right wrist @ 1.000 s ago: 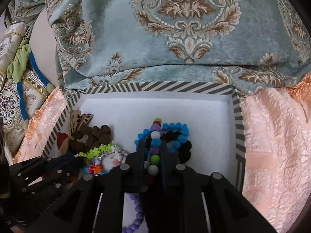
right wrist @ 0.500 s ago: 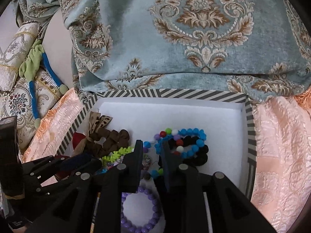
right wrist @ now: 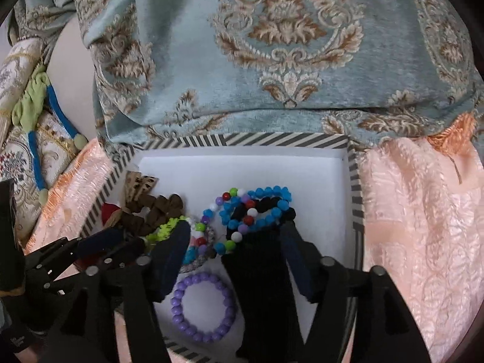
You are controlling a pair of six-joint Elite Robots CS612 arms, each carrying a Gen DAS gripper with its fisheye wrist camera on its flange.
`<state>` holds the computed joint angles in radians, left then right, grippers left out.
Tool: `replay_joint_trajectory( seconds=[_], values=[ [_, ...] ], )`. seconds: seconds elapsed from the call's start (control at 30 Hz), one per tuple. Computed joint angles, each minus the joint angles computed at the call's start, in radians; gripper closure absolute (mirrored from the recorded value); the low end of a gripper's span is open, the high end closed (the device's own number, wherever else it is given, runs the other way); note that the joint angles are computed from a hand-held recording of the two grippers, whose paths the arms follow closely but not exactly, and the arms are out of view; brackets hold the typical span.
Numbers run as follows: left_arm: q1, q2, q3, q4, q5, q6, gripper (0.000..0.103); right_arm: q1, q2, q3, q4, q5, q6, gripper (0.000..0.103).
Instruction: Organize jewelry
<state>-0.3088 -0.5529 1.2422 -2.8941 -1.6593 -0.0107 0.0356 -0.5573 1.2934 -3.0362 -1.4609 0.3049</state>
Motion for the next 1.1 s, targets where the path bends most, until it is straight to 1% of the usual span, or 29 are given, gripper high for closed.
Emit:
replay_joint_trajectory(
  seconds=[0.07, 0.1, 0.17, 0.2, 0.27, 0.37, 0.4, 0.5, 0.57, 0.67, 0.83, 0.9, 0.97, 1.1],
  values=[
    [0.005, -0.026, 0.034, -0.034, -0.004, -0.007, 0.033, 0.007, -0.024, 0.034, -0.026, -0.030, 0.013, 0.024],
    [0.007, -0.035, 0.046, -0.048, -0.004, -0.009, 0.028, 0.014, -0.041, 0.059, -0.044, -0.062, 0.019, 0.022],
    [0.011, -0.054, 0.082, -0.084, 0.015, -0.013, 0.022, 0.024, -0.062, 0.085, -0.052, -0.113, 0.021, 0.014],
    [0.012, -0.061, 0.097, -0.094, 0.028, -0.016, 0.021, 0.030, -0.078, 0.110, -0.061, -0.140, 0.022, 0.013],
    [0.015, -0.078, 0.135, -0.116, 0.063, -0.028, 0.021, 0.036, -0.099, 0.145, -0.067, -0.160, 0.031, 0.010],
    [0.022, -0.102, 0.192, -0.150, 0.091, -0.034, 0.021, 0.041, -0.130, 0.212, -0.105, -0.123, 0.043, 0.010],
    [0.023, -0.111, 0.214, -0.178, 0.100, -0.030, 0.021, 0.047, -0.139, 0.231, -0.115, -0.126, 0.032, 0.010],
    [0.024, -0.133, 0.277, -0.290, 0.133, 0.002, 0.021, 0.063, -0.152, 0.270, -0.149, -0.144, -0.018, 0.010],
    [0.025, -0.143, 0.306, -0.339, 0.139, 0.014, 0.021, 0.075, -0.161, 0.300, -0.173, -0.158, -0.060, 0.010],
    [0.027, -0.152, 0.325, -0.360, 0.121, 0.035, 0.021, 0.084, -0.168, 0.326, -0.188, -0.165, -0.081, 0.010],
    [0.010, -0.159, 0.356, -0.416, 0.165, 0.096, 0.021, 0.086, -0.177, 0.361, -0.206, -0.157, -0.073, 0.010],
    [0.012, -0.161, 0.360, -0.426, 0.144, 0.092, 0.021, 0.087, -0.178, 0.365, -0.209, -0.165, -0.070, 0.010],
    [0.019, -0.163, 0.359, -0.425, 0.104, 0.067, 0.021, 0.085, -0.179, 0.369, -0.215, -0.163, -0.065, 0.010],
    [0.024, -0.163, 0.357, -0.425, 0.081, 0.026, 0.021, 0.084, -0.177, 0.366, -0.218, -0.168, -0.053, 0.010]
  ],
)
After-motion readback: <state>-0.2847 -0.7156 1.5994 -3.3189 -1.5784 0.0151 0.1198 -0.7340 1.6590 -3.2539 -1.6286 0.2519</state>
